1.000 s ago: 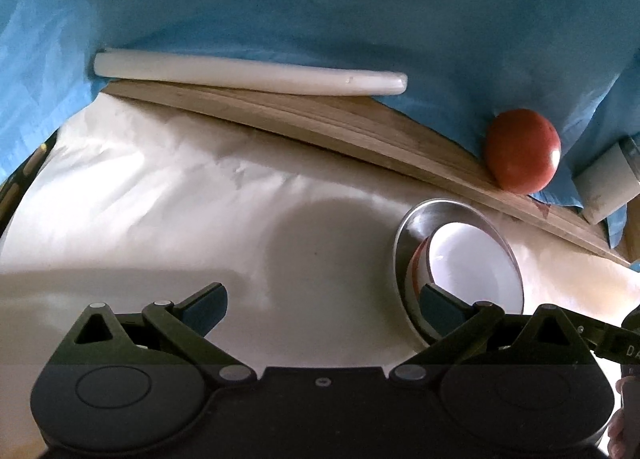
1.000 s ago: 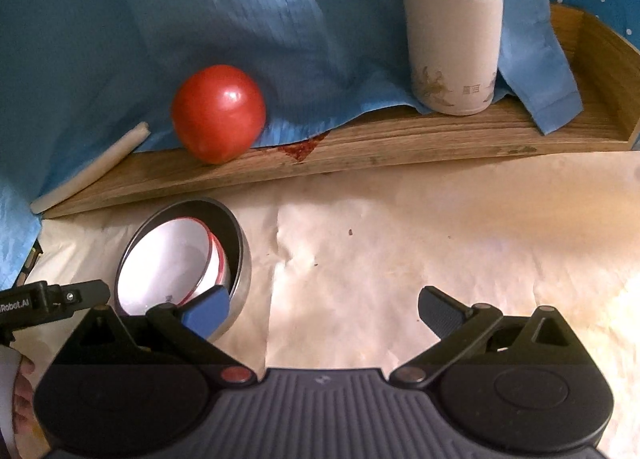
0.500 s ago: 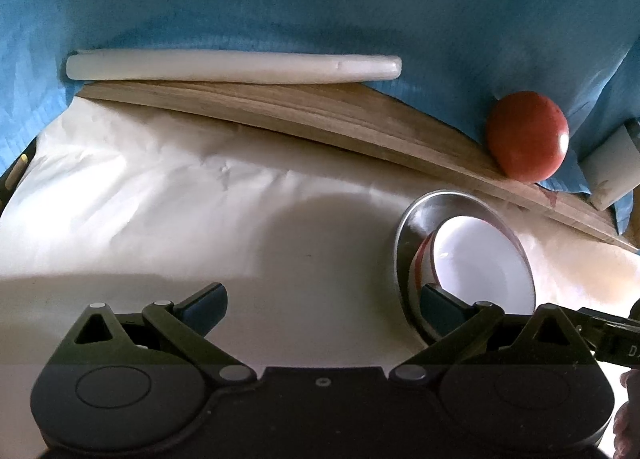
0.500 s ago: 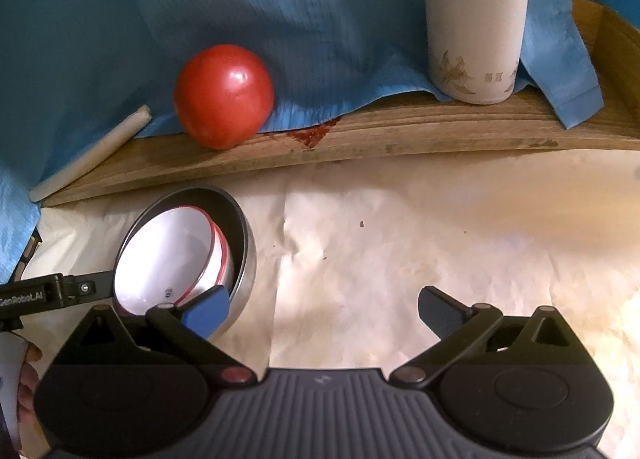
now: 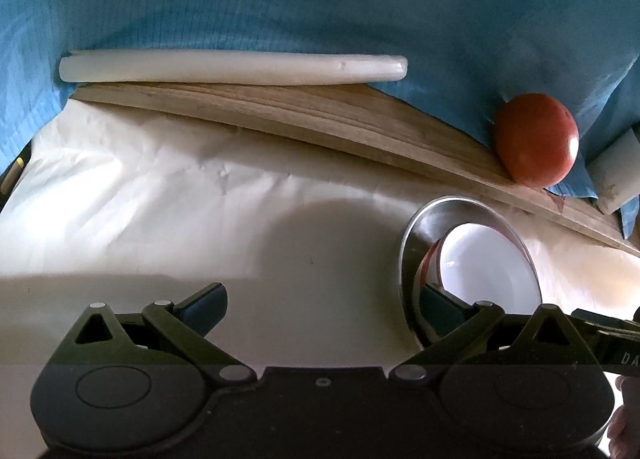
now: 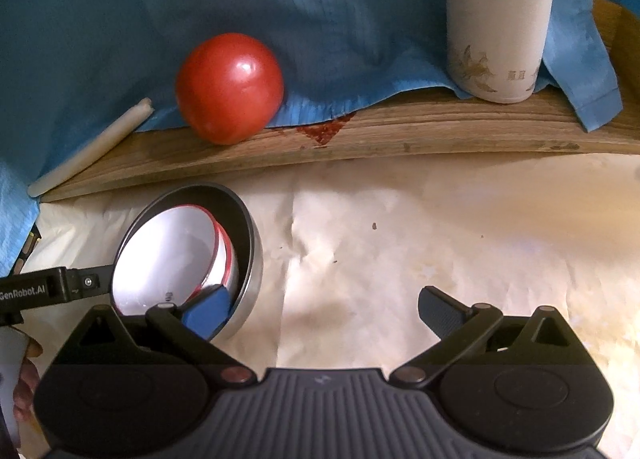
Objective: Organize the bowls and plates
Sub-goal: 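Move both open grippers to the rim of the steel bowl, then close left gripper on the steel bowl rim while right gripper grasps the rim too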
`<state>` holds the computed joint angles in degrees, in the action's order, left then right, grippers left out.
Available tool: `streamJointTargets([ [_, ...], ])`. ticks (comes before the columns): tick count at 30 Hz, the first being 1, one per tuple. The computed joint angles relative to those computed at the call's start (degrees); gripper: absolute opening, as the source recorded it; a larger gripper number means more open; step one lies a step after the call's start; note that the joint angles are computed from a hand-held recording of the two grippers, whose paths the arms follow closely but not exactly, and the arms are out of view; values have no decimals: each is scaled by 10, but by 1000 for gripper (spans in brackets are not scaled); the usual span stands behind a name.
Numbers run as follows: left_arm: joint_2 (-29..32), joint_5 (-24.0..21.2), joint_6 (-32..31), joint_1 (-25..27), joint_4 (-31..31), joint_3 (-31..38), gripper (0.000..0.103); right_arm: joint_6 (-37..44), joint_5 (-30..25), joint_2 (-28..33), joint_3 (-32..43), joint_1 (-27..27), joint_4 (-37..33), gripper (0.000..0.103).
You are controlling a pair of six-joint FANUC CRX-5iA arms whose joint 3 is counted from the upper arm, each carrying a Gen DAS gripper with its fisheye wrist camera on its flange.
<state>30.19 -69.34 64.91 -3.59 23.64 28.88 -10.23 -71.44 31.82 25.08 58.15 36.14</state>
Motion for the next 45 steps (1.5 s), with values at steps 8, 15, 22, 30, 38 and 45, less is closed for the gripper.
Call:
streamJointTargets([
  [8, 5, 7, 18, -6, -10, 10, 102, 6, -4, 6, 9, -4, -5, 103],
  [15, -1, 24, 8, -6, 9, -5, 91, 4, -5, 9, 11, -6, -6, 102],
  [22, 0, 27, -1, -3, 41, -15, 74, -11, 36, -8, -19, -8, 1, 85],
  [30, -12, 44, -19, 0, 87, -53, 47, -51, 96, -33, -62, -11, 12, 65],
  [38, -14, 41, -35, -2, 111, -63, 17, -45, 130, -39, -74, -12, 28, 33],
  [45, -14, 38, -22, -2, 109, -62, 16, -41, 149, -39, -77, -16, 29, 21],
])
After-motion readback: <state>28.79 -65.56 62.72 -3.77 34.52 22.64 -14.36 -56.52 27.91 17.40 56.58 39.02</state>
